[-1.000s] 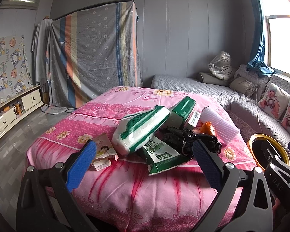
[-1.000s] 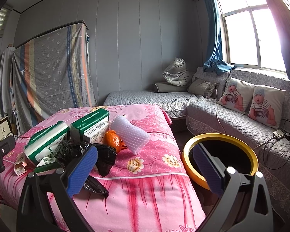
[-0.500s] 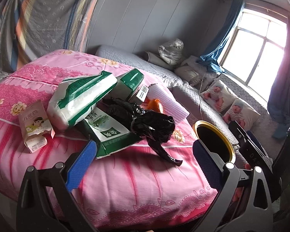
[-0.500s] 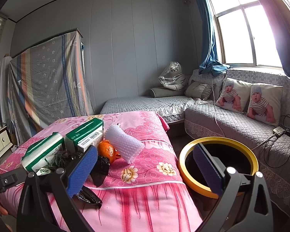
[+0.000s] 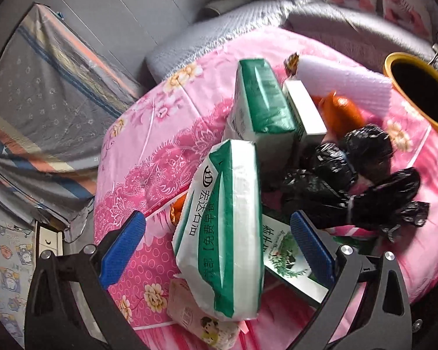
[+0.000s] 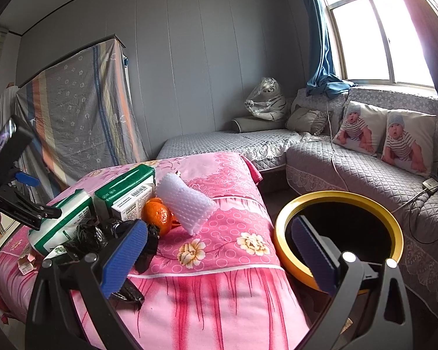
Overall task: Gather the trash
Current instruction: 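Grasp the wipes pack with the left tool while the right tool grasps the foam net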
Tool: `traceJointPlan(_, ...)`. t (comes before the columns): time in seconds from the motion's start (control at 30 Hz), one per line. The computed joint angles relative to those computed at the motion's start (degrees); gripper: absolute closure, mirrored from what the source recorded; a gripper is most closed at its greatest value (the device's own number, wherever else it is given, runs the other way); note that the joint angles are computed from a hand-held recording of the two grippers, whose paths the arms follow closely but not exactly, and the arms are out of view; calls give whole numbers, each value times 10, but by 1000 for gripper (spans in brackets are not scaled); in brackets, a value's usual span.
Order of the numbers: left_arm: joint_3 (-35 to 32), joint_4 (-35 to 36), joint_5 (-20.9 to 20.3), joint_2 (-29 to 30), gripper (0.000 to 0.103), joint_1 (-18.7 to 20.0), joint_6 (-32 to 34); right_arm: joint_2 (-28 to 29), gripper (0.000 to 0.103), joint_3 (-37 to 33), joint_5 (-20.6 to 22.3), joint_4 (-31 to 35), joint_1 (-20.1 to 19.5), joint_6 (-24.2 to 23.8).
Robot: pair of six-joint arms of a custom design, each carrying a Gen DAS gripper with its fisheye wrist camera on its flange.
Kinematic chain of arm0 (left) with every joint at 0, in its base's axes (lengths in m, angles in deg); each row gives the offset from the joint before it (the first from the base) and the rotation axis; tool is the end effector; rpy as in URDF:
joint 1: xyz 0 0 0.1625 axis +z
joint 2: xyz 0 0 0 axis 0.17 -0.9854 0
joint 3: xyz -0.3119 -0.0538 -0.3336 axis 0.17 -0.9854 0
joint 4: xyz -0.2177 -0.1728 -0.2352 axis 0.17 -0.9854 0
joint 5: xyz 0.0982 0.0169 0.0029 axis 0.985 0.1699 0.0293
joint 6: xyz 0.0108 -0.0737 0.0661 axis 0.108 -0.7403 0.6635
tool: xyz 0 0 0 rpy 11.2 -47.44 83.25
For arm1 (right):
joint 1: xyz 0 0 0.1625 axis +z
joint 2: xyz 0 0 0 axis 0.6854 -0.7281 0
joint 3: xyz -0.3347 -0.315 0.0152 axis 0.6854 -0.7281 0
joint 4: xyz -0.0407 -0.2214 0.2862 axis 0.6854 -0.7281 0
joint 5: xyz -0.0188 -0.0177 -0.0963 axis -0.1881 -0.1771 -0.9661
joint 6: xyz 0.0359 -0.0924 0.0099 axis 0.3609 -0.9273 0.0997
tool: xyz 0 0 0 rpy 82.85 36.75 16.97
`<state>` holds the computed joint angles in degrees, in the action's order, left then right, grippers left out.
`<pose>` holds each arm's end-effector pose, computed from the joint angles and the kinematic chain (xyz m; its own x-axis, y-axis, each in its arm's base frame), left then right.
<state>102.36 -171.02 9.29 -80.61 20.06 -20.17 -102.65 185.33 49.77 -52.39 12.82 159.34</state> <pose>-0.3912 -0.4752 0.0131 -0.2867 0.3549 -0.8899 0.6856 0.7247 0.0682 -0.0078 -0.3042 0.3429 -0.7905 0.0583 0.6097 -0.5531 0.3595 -0.7516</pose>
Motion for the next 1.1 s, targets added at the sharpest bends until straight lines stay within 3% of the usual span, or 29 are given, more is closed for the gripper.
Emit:
traceJointPlan(0.2, -51, 36, -16, 25, 8, 47, 5, 13, 7, -19, 15, 8, -4, 1)
traceJointPlan(0.37, -52, 1, -42, 25, 8, 72, 12, 22, 7, -45, 13, 24, -3, -13)
traceJointPlan(0.43, -52, -7, -44, 26, 8, 81, 17, 32, 7, -70, 5, 61, -1, -24)
traceJointPlan(0.53, -34, -49, -66, 14, 12, 86, 35, 75, 7, -143, -19, 187, 5, -54)
traceJointPlan(0.6, -20, -87, -97, 4, 46, 92, 55, 110, 7, -188, 18, 245, 32, -70)
traceJointPlan(0.73, -2, -121, -111, -6, 63, 98, 66, 156, 7, -223, 104, 247, 93, -128)
traceJointPlan(0.8, 10, -149, -125, -16, 67, 98, 71, 197, 7, -265, 156, 286, 123, -155)
traceJointPlan(0.93, 35, -187, -126, -37, 68, 88, 81, 300, 7, -400, 226, 428, 164, -141)
traceJointPlan(1.03, 53, -215, -126, -53, 68, 79, 84, 358, 7, -480, 283, 474, 198, -147)
traceJointPlan(1.1, 69, -246, -134, -65, 68, 76, 82, 407, 7, -549, 315, 541, 216, -151)
